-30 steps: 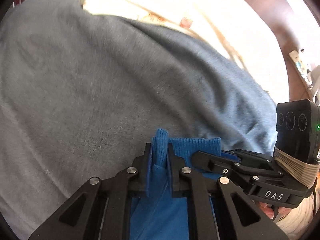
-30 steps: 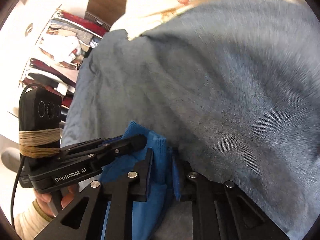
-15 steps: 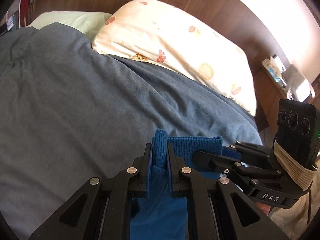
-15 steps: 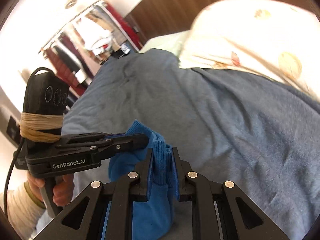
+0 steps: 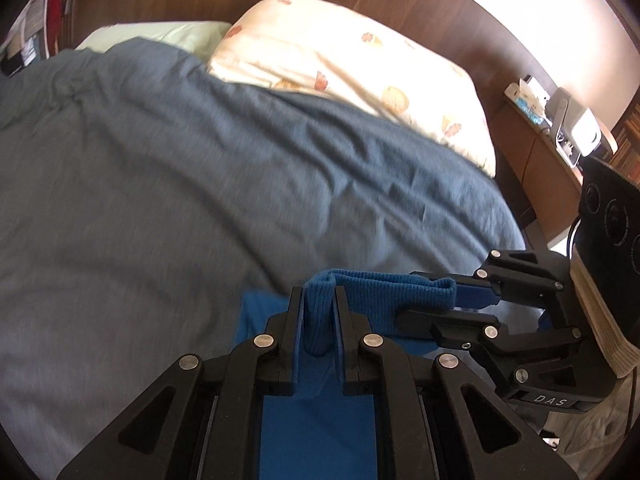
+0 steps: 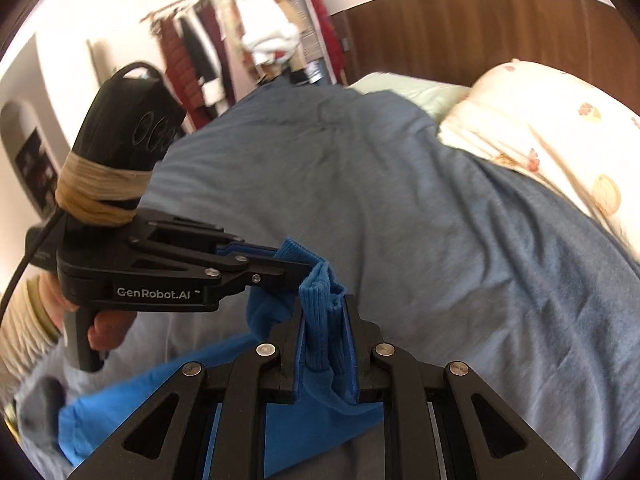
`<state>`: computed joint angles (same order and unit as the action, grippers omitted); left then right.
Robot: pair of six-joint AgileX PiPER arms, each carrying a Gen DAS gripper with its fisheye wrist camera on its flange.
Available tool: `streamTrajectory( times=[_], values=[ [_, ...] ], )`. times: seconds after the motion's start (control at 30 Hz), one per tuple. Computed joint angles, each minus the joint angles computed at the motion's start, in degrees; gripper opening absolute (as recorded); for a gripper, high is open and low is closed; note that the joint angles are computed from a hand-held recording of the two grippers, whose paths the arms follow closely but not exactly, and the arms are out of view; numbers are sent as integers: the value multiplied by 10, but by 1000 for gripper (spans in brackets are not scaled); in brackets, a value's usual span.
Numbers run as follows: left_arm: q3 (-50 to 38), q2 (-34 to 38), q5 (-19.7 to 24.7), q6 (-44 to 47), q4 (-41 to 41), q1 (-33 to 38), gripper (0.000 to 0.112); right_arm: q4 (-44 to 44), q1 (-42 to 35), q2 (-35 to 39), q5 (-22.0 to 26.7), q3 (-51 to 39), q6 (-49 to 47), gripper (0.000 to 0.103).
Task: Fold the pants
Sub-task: 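Lift the held edge with both grippers and fold it over the pants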
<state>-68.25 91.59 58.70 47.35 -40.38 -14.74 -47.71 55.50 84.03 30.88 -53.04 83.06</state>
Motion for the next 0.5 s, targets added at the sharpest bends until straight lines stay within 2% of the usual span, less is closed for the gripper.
streamTrajectory(
  times=[0.23,0.43,0.47,0.5],
  values=[
    [109,-72,2,43,-5,62,16,-9,90,42,59,-36,11,17],
    [189,-125,-2,61,12,102,17,-1,147,79,80,-60,-11,17],
    [201,-134,0,58,20,109,18,0,156,85,82,-62,-10,17],
    [208,-139,2,55,25,116,24,3,165,88,82,-62,-12,18]
  ],
)
